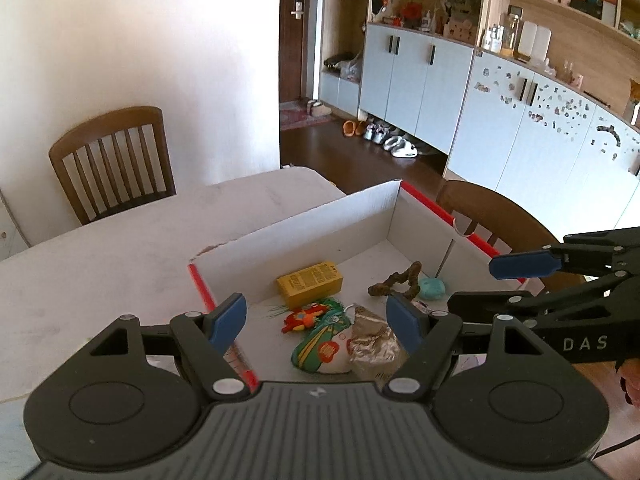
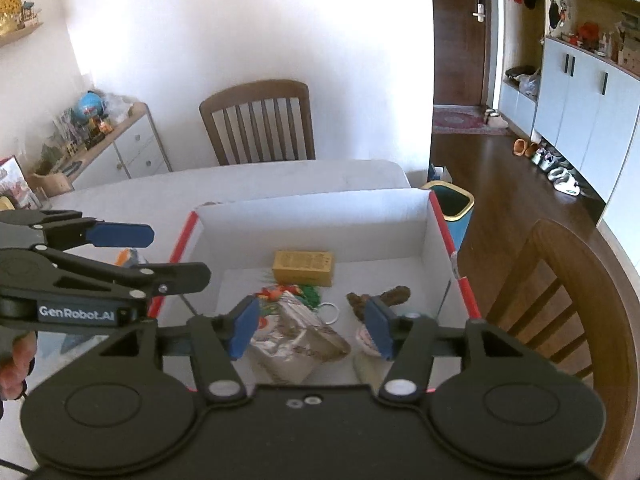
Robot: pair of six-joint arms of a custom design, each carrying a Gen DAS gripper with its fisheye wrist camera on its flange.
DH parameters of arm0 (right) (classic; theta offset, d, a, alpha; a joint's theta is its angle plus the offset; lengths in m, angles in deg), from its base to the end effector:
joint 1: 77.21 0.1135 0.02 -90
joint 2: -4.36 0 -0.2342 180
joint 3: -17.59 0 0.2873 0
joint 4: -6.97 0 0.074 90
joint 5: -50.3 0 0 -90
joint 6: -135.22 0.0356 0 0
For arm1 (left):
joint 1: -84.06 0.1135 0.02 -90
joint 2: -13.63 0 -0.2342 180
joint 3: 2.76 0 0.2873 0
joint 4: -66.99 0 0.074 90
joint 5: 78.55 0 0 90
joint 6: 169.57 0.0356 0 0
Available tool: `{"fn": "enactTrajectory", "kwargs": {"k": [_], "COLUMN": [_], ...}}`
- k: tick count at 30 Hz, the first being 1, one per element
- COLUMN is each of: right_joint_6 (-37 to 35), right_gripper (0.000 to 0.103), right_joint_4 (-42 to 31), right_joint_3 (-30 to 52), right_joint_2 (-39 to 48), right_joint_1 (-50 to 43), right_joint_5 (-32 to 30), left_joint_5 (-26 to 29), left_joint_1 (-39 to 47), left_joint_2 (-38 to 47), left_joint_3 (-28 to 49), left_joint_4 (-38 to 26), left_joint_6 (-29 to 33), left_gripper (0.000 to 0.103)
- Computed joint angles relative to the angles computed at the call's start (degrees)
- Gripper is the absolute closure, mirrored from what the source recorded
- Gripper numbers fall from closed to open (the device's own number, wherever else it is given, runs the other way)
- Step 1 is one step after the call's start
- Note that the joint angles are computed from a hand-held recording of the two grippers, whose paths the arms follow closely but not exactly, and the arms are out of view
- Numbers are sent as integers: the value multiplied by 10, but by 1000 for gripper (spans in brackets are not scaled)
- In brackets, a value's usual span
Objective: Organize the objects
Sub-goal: 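Move both open tools back from the box to the table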
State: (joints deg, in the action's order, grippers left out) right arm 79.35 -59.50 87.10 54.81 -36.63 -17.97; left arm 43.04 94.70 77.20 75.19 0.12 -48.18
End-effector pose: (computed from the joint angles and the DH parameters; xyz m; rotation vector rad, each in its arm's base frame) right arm 0.1718 0.1298 0.3091 0.0429 2.3316 0.1952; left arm 0.2566 0.0292 0.3118 0.6385 2.2471 -0.3309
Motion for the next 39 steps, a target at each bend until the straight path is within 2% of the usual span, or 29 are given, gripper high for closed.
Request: {"fn": "enactTrajectory", "kwargs": {"k": [4, 7, 10, 21, 24, 30, 33, 39], "right_joint_6": [43, 76, 111, 212, 225, 231, 230, 232], "right_gripper": [41, 39, 31, 13, 8, 7, 7, 7], "right_joint_4": [-12, -17, -22, -23, -12, 2, 8, 16], "right_joint_3": [12, 22, 33, 85, 104, 159, 185, 228], "right_joint_2": [7, 16, 34, 115, 147, 223, 259, 315], "right_joint_1": [51, 89, 127, 221, 238, 260, 267, 273], "right_joint_5": [46, 80, 114, 172, 180, 188, 189, 182], "left_joint_5": [40, 69, 90, 154, 165, 179, 182, 178], "left_joint_1": [48, 84, 113, 239, 271, 324, 348, 386], "left_joint_2": [3, 5, 9, 73, 103, 161, 194, 261], "left_joint_3": [16, 23, 31, 88, 112, 151, 177, 217], "left_joint_4": [-36, -59, -82, -175, -197, -225, -240, -248], "left_joint_6": [39, 71, 105, 229, 261, 313, 338, 372], "left_gripper": [26, 22, 22, 16, 11, 9, 0, 0]}}
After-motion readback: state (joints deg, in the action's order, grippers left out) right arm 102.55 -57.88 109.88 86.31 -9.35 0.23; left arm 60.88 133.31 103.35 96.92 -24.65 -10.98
